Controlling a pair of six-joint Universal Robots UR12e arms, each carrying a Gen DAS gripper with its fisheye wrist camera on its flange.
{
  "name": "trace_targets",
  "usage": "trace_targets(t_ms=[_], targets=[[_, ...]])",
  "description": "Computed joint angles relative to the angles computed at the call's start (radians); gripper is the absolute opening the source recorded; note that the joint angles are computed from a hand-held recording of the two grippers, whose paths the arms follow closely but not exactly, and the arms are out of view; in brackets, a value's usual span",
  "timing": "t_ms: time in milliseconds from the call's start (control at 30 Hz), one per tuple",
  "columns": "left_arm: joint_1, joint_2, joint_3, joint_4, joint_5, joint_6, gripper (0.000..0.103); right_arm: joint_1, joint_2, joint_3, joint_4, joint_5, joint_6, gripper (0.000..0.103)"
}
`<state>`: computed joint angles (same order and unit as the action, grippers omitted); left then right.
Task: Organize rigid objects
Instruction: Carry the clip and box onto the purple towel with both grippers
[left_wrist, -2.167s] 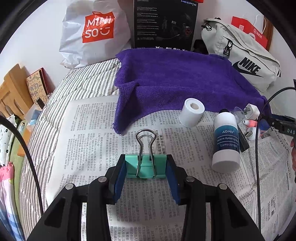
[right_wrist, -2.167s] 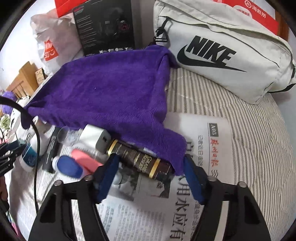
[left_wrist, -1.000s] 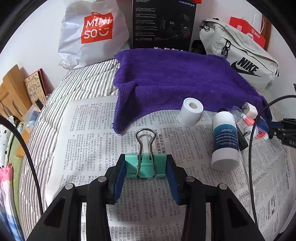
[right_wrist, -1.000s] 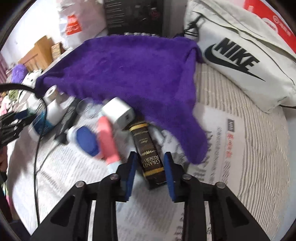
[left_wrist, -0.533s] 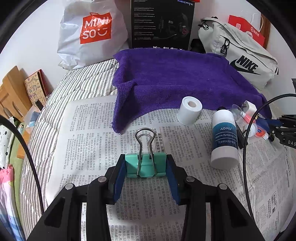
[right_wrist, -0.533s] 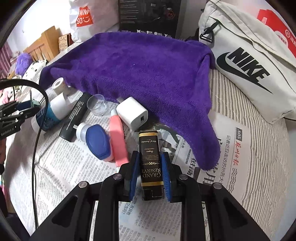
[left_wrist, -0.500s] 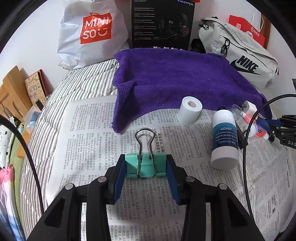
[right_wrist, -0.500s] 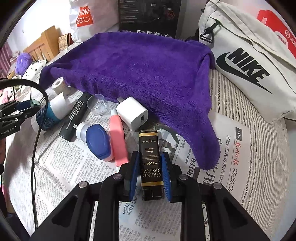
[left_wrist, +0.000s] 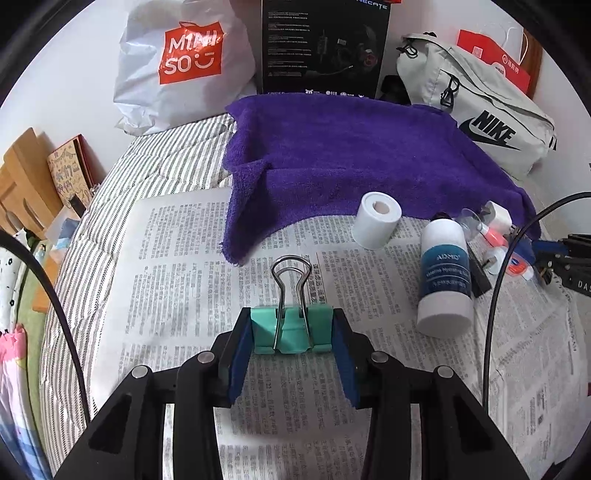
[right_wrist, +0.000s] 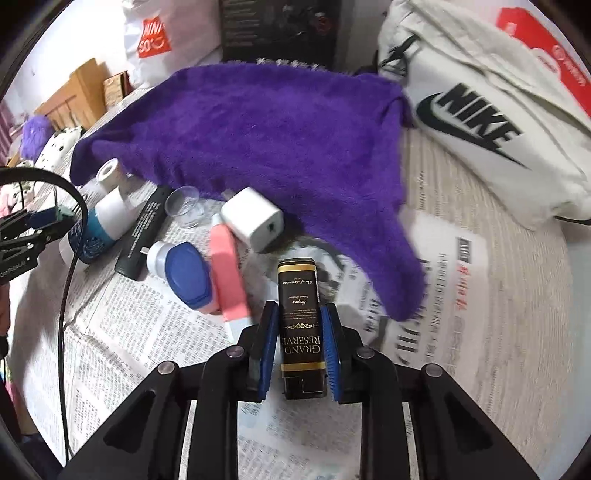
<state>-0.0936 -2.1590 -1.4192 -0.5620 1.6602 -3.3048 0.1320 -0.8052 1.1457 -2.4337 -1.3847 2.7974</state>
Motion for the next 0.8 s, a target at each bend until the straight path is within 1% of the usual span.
trace_targets(t_ms=[100,267,367,433,467,500,533,700,800], targets=[[0.002,0.008,-0.006,0.003,-0.017,-0.004,0.039,-0.013,-0.013,0.015,-0.012,0.033,0.03,0.024],[0.0,0.018,-0.005,0.003,-0.014,0.003,0.039,-0.025,-0.026,0.031,-0.019,0.046,0.053,0.024],[0.002,0.025,-0.006,0.009,-0.025,0.003,0.039,-0.027,-0.031,0.036,-0.03,0.049,0.058,0.024],[0.002,0.029,-0.003,0.011,-0.019,0.007,0.039,-0.025,-0.03,0.029,-0.03,0.051,0.063,0.024],[0.002,0.03,-0.002,0.012,-0.015,0.009,0.039,-0.025,-0.03,0.029,-0.041,0.055,0.066,0.024],[0.003,0.033,-0.001,0.014,-0.013,0.009,0.039,-0.025,-0.03,0.04,-0.093,0.057,0.067,0.024],[0.004,0.034,0.0,0.017,-0.014,0.009,0.039,-0.026,-0.031,0.042,-0.104,0.062,0.066,0.024],[0.011,0.037,0.011,0.028,-0.027,0.012,0.039,-0.024,-0.029,0.022,-0.109,0.072,0.067,0.024],[0.015,0.032,0.027,0.029,-0.03,0.009,0.039,-0.026,-0.025,0.004,-0.101,0.093,0.081,0.024]])
